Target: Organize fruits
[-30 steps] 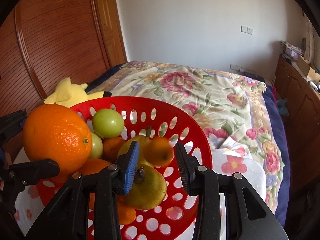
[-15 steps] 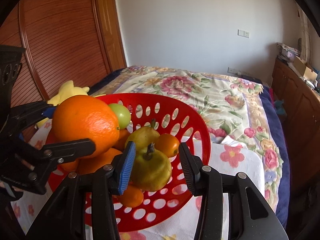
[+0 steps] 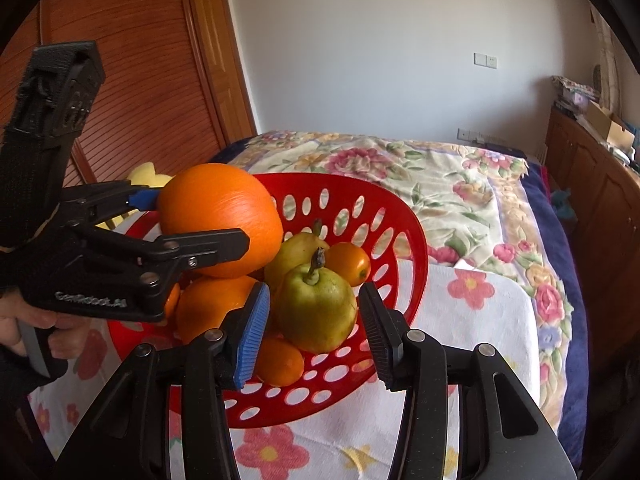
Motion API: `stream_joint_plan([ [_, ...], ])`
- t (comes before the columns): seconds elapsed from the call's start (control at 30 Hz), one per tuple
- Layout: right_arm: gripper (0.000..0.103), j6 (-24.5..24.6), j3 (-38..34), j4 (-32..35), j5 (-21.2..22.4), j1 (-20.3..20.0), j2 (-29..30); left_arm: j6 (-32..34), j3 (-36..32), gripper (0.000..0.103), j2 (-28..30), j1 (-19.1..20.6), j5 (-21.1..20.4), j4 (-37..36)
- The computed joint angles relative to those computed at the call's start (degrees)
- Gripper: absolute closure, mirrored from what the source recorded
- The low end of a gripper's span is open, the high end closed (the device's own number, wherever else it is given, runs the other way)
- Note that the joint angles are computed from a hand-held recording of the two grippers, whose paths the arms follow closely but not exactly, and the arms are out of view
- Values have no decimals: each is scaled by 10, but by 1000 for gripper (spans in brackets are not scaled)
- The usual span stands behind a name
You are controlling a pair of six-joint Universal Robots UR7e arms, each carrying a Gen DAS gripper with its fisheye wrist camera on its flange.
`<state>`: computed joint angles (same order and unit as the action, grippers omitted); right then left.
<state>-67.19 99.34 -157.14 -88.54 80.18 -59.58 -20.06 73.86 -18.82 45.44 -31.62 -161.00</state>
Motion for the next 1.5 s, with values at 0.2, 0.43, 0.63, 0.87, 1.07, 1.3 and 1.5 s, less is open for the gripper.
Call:
stream_joint_plan([
  [0.2,54,1,10,1,9,-1,-10,22,11,19,0,-10,15,-36],
  [0.43,54,5,31,-3,21,-5,-28,-1,46,19,-17,-23,20,-50],
  [0.63,53,11,62,-17,34,-11,-54,-30,91,19,-34,-47,46,-58],
  [0.87,52,15,112,-31,55,-21,-104,-77,157,19,-63,-92,84,-65],
  [1.07,49,8,168,-47,79,-30,-161,-130,218,17,-87,-140,123,-58],
  [1.3,44,-1,225,-77,106,-45,-216,-200,273,9,-105,-178,151,-55],
  [1.5,38,-12,265,-92,129,-61,-259,-249,299,3,-110,-207,178,-33],
])
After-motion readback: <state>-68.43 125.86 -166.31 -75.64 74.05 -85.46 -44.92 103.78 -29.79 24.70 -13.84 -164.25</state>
